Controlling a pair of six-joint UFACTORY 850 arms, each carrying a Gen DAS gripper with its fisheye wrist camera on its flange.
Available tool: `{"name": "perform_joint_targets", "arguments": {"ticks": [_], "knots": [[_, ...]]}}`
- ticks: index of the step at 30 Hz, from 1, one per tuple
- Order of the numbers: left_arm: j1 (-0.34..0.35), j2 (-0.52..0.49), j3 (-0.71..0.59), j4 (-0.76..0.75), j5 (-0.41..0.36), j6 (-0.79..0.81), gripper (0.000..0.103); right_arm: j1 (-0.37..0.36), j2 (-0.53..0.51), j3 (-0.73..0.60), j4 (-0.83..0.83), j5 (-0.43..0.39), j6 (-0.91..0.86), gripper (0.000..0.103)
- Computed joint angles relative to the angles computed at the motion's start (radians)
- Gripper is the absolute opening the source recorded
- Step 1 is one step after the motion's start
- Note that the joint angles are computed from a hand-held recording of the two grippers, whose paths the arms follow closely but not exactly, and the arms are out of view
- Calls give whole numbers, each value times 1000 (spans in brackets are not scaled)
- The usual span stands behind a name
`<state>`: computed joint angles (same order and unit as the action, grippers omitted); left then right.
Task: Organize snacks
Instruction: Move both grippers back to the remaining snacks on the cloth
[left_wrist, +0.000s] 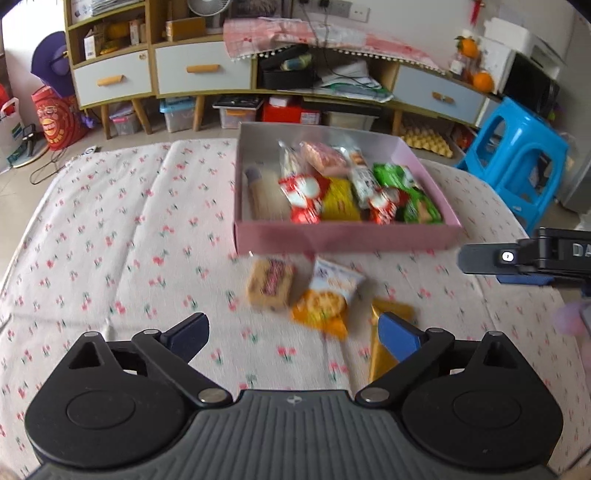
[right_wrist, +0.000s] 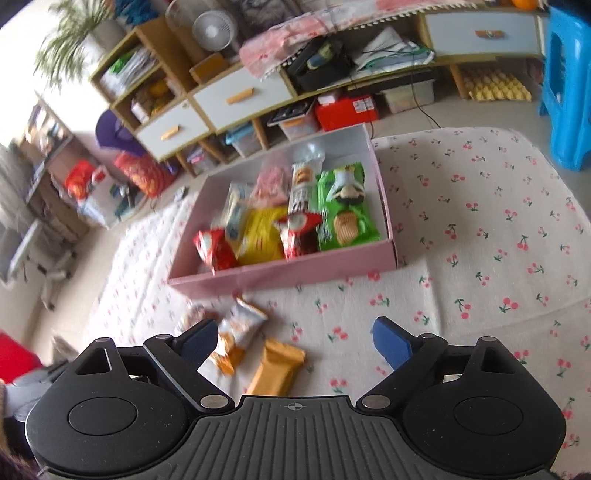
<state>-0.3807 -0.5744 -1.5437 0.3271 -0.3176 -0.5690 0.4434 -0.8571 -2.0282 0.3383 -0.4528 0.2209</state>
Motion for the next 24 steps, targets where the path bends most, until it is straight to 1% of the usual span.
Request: {"name": "perform_joint_targets", "arguments": {"ticks": [2,4,6,9,11,13,16,17,19,24], "knots": [[0,6,13,-62,-5,67,98,2,29,46,47,3,-72,93],[5,25,48,-152,19,161,98,2,68,110,127,26,-152,93],[9,46,87,-234,36,238,96,6,89,143,144,31,-185,93],[17,63,128,-345,52,338,87,23,104,170,84,17,-179,93],[22,65,135,-447,31,432,75,35,102,166,31,-19,-148,93],[28,67,141,-568,10,532,70,47,97,160,-19,-66,-96,93],[35,64,143,-738,-19,673,59,54,87,156,13,-124,-95,93],[35,61,140,-760,-26,695,55,58,84,157,25,-135,-96,93],[29,58,138,-744,-29,686,50,68,73,146,3,-150,-71,93],[18,54,137,-695,-24,676,46,91,52,118,-126,-180,2,93]]}}
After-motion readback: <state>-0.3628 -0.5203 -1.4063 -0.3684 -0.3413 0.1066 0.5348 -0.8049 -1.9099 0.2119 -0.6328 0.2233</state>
